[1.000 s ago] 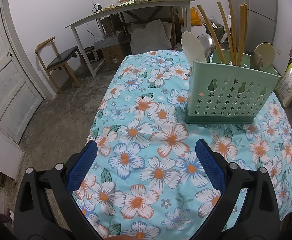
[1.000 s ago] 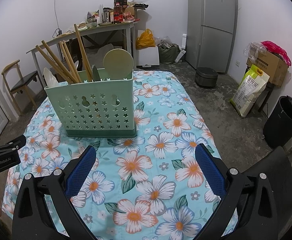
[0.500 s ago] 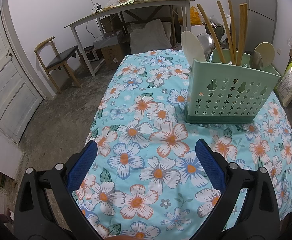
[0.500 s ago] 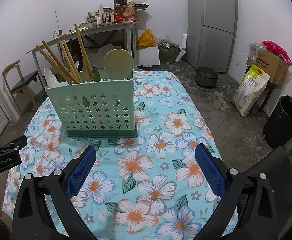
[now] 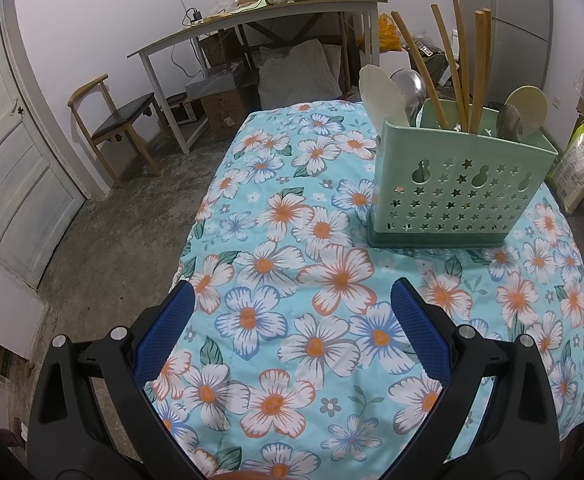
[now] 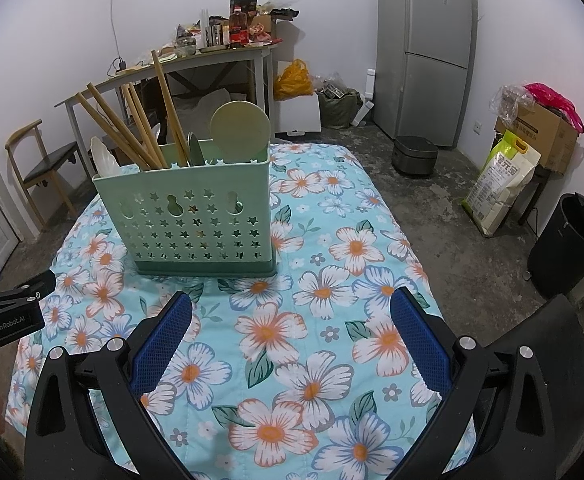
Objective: Organize utensils
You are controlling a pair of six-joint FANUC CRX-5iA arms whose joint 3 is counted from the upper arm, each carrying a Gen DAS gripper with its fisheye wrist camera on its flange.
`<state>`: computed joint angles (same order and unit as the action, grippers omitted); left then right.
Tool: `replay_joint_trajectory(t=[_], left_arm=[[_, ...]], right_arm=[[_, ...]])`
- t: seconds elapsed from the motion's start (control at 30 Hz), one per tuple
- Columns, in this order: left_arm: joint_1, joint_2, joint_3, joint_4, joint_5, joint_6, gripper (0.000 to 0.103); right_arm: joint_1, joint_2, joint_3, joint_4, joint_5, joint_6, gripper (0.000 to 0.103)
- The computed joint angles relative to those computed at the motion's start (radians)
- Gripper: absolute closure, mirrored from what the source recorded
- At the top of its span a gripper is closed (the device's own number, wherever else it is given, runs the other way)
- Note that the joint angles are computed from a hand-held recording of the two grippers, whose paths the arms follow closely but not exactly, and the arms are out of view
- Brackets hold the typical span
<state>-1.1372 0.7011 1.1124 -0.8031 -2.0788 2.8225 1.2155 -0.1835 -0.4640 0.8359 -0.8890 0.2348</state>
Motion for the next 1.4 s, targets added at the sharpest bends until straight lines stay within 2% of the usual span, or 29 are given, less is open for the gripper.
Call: replay_joint_trajectory(t=[1.4], left_arm=[[0.001, 0.003, 0.005, 0.004, -0.001, 0.0, 0.008]], right_arm=[[-0.003, 0.0, 0.002, -0.004, 0.007, 0.007, 0.006]])
